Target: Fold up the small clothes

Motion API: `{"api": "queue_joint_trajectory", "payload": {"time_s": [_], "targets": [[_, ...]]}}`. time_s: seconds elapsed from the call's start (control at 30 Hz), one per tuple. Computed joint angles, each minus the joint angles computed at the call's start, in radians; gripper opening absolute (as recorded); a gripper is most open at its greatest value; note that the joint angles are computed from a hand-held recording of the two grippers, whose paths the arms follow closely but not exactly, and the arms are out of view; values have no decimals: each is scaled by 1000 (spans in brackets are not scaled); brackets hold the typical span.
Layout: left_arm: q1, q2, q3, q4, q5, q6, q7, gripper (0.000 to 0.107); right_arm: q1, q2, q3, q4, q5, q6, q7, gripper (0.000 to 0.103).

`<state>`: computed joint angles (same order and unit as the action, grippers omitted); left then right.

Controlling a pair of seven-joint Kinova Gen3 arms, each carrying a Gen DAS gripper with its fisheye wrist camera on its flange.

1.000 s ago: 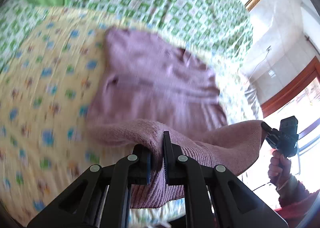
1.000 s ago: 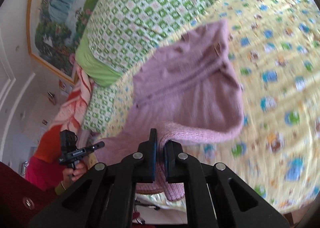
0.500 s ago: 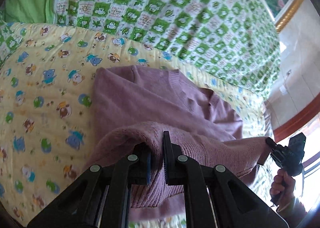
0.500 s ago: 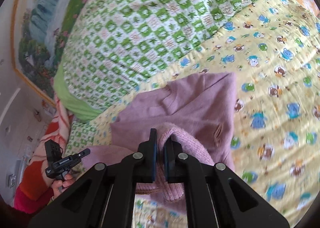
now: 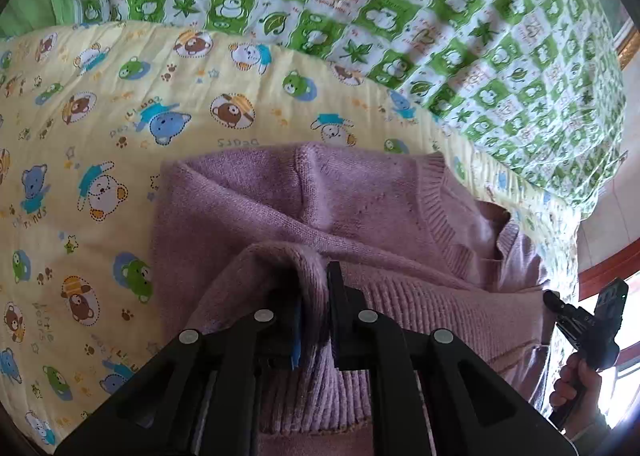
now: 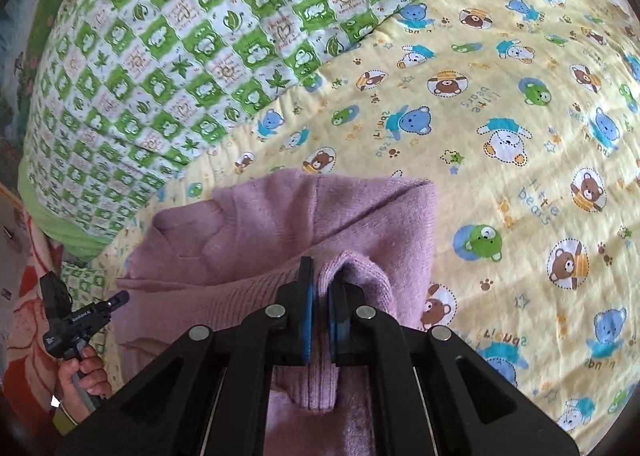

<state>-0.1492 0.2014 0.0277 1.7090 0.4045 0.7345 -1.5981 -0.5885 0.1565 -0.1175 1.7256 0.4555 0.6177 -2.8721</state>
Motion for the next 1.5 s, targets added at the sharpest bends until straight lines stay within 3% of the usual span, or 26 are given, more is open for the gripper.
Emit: {"api": "queue_joint_trajectory", "payload": {"time_s": [0.1,0.13,0.2,0.27,0.33,0.37,0.47,0.57,0.63,0.73,0.87,0.97,1.07,1.23,1.4,1.5], "targets": [[-67,-13,36,23,88,3,-63,20,32,-2,-1,15,-48,-39,-7,9],[-94,-25,52,36,117,3,-88,27,53,-8,-20,23,-50,-50,-20,9],[-112,-58,52,59,136,3,-109,57,135,-32,-104,53,-32,-90,-58,11],[-85,-105,25,84,93,-9,-92,69,217,-60,-197,79,15,-111,-127,24],[-43,-146,-14,98,51,2,-86,70,273,-98,-271,93,86,-90,-208,61],[-27,-176,-36,117,47,6,-107,70,314,-123,-317,106,122,-85,-244,63],[24,-250,-97,161,128,47,-225,70,444,-185,-456,128,148,-84,-254,63],[107,-250,-164,168,210,152,-347,70,527,-186,-595,117,125,-115,-144,61],[131,-215,-130,169,239,182,-408,69,542,-118,-688,77,120,-100,-63,57],[198,-131,-65,134,172,168,-381,69,508,21,-770,13,115,-55,59,48],[231,-18,-36,39,73,166,-311,66,394,192,-729,-119,93,91,222,48],[221,33,-34,-45,16,132,-258,65,288,222,-596,-193,121,168,280,47],[231,65,-49,-124,-71,78,-154,65,219,204,-457,-209,188,155,197,47],[215,119,-74,-242,-126,43,2,65,124,205,-256,-260,272,183,19,48],[231,12,-79,-141,-178,-48,62,80,130,138,-250,-212,309,145,-60,48],[184,-89,-48,-14,-127,-63,29,80,62,88,-189,-158,264,102,-42,48]]}}
